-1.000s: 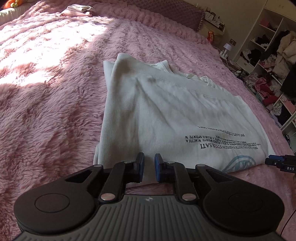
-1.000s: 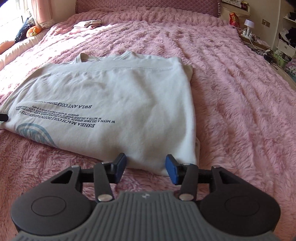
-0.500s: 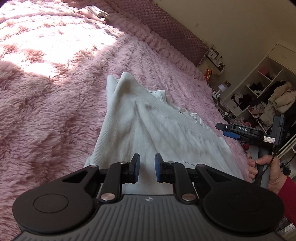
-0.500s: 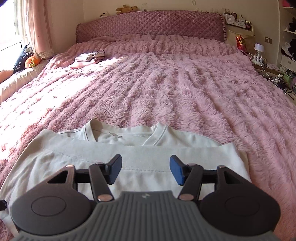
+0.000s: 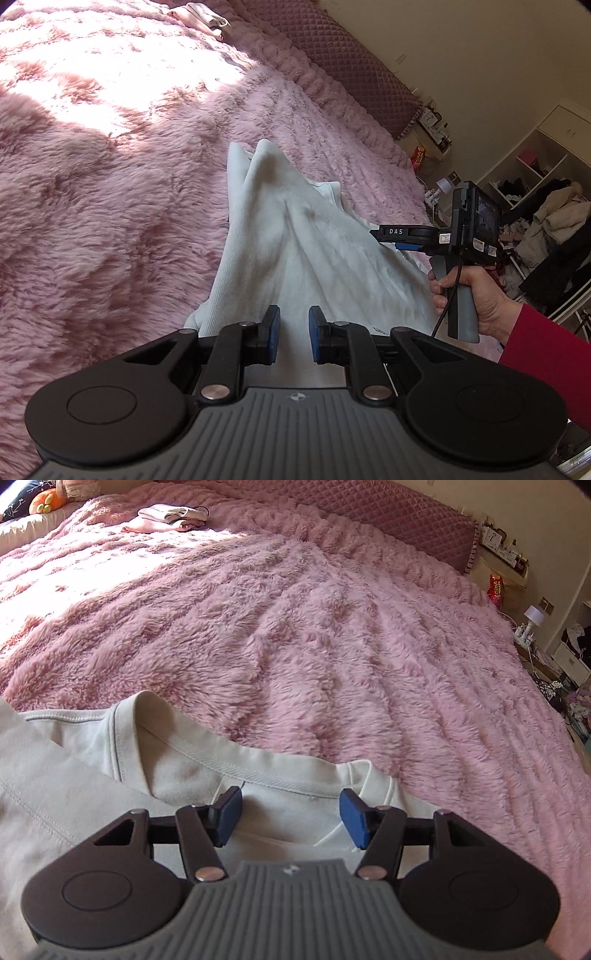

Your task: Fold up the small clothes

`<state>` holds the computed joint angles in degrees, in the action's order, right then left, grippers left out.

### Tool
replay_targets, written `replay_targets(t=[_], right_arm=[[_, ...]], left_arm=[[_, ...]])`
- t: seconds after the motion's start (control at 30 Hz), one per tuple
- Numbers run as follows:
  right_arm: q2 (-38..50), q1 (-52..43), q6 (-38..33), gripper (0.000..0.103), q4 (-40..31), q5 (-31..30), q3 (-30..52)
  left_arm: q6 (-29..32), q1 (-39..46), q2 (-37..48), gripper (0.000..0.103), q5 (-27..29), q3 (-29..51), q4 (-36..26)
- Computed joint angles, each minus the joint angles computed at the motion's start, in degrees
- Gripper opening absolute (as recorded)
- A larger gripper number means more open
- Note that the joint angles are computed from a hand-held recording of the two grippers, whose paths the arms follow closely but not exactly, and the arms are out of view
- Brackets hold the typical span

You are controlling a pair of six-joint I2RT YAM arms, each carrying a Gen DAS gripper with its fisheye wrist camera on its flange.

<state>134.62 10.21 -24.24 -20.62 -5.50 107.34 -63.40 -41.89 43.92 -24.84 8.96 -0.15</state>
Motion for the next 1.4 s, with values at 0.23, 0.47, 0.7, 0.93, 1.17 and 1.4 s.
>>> replay_targets(t=[0.23, 0.47, 0.7, 0.93, 1.17, 1.4], right_arm=[[-15.02, -4.63, -5.52, 0.058, 6.96, -7.35, -22.33], [-31.86, -10.03, -19.6, 0.058, 3.96, -13.1, -43.09], [-44.84, -17.27, -25.66, 0.058, 1.11, -17.58, -56.2], [-49.67, -19.91, -28.64, 0.059, -0.53, -18.13, -61.04], [-50.03, -19.41, -27.16, 0.06, 3.68, -16.8, -64.15], [-50.96, -18.95, -24.8, 0.061, 3.34, -16.56, -63.38]], left_arm=[[-0.26, -1.17, 2.67, 0.018, -0.39, 2.2, -1.36], [-4.92, -7.2, 1.58, 0.018, -5.15, 6.17, -10.67], [-8.75, -12.46, -0.57, 0.018, -9.32, 7.43, -16.5], [-9.53, -13.36, -0.76, 0.021, -9.63, 7.81, -19.36], [-9.02, -7.95, -0.05, 0.022, -2.43, 2.99, -14.16], [-7.96, -5.9, -9.11, 0.022, -0.77, 1.8, -18.8]])
